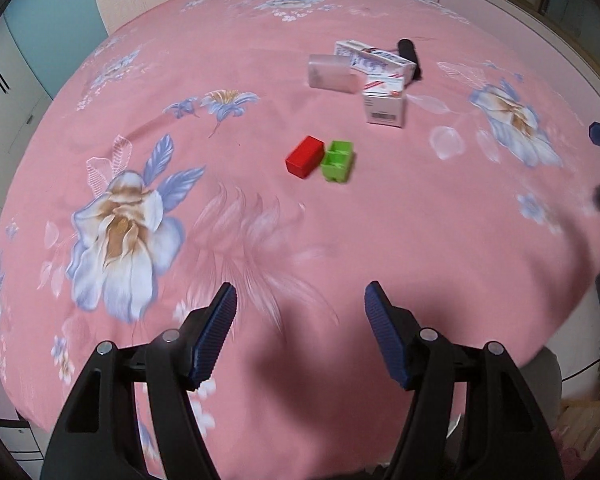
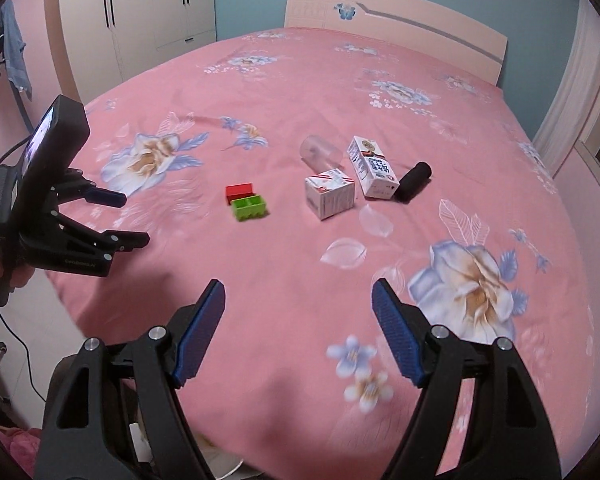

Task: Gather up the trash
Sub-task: 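Move both open tools back over the bed toward the remaining items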

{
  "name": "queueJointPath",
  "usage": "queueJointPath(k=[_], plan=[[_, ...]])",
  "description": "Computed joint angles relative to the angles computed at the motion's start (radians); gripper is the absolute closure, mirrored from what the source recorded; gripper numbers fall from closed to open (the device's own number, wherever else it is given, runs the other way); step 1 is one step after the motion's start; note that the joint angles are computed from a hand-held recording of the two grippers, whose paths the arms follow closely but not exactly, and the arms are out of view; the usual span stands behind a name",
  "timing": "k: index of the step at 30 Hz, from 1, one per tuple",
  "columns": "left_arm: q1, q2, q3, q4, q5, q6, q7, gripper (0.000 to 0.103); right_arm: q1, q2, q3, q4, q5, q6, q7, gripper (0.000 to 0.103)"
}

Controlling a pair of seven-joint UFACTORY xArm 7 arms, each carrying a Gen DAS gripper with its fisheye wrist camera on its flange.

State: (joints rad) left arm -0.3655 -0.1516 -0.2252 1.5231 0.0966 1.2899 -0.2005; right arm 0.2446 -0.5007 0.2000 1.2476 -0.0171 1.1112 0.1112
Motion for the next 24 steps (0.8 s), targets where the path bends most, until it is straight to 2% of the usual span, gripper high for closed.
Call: queueJointPath(k=[16,24], plan=[[-0.002,0.258,0.052,0.125,0.001,-0.093,0.059,0.034,-0.015,0.295,-0.057,0.052,-0.002,-0.149,-0.063,0.026],[-0.010,0.360,0.071,0.208,-0.018,-0.136,0.096,0.034,-0.013,0.459,-0.069,0.137,-0.048,-0.217,-0.116,0.026]])
